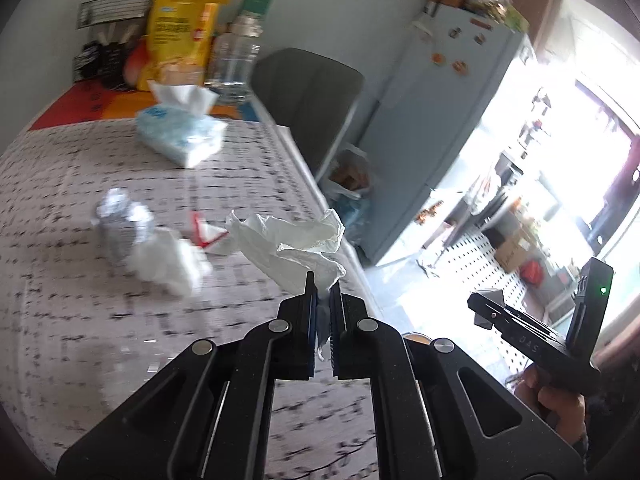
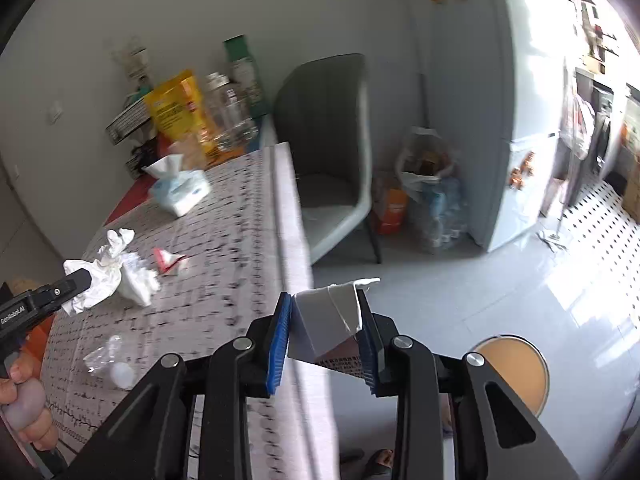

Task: Collect trash
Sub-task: 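Carry both items over the bin and open the right gripper to drop the paper piece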

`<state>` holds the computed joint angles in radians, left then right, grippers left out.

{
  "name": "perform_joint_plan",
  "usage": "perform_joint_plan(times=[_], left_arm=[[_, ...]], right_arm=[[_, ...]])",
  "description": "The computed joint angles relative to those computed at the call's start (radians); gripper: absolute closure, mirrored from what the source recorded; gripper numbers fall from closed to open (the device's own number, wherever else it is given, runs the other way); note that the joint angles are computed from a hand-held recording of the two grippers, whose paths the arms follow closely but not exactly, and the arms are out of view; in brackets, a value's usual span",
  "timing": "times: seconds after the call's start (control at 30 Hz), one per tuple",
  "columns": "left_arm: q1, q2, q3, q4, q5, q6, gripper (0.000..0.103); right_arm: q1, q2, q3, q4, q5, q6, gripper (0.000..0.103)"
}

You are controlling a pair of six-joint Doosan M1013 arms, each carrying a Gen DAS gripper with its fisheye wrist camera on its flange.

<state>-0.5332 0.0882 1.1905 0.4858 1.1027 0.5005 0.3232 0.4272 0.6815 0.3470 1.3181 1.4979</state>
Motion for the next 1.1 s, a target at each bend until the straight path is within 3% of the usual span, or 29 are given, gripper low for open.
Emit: perform_joint_plan(times=[0.33,0.67,1.1], left_arm=[[-0.013,0.132,-0.142,-0.105,0.011,0.121,0.097],[-0.023,0.291,-0.319,-0.226,0.069,0.258,0.097],[-0.028,0.476,-0.511,-0.381,0.164,0.379,0.097]], right_arm=[[-0.103,-0.028,0.095,-0.013,-0.035,0.063,0.072],[-0.199,-0.048,0.209,-0.016,-0.058,0.107,0.072],[-0.257,-0.024,0.294,0.000,-0.085,0.145,0.071]])
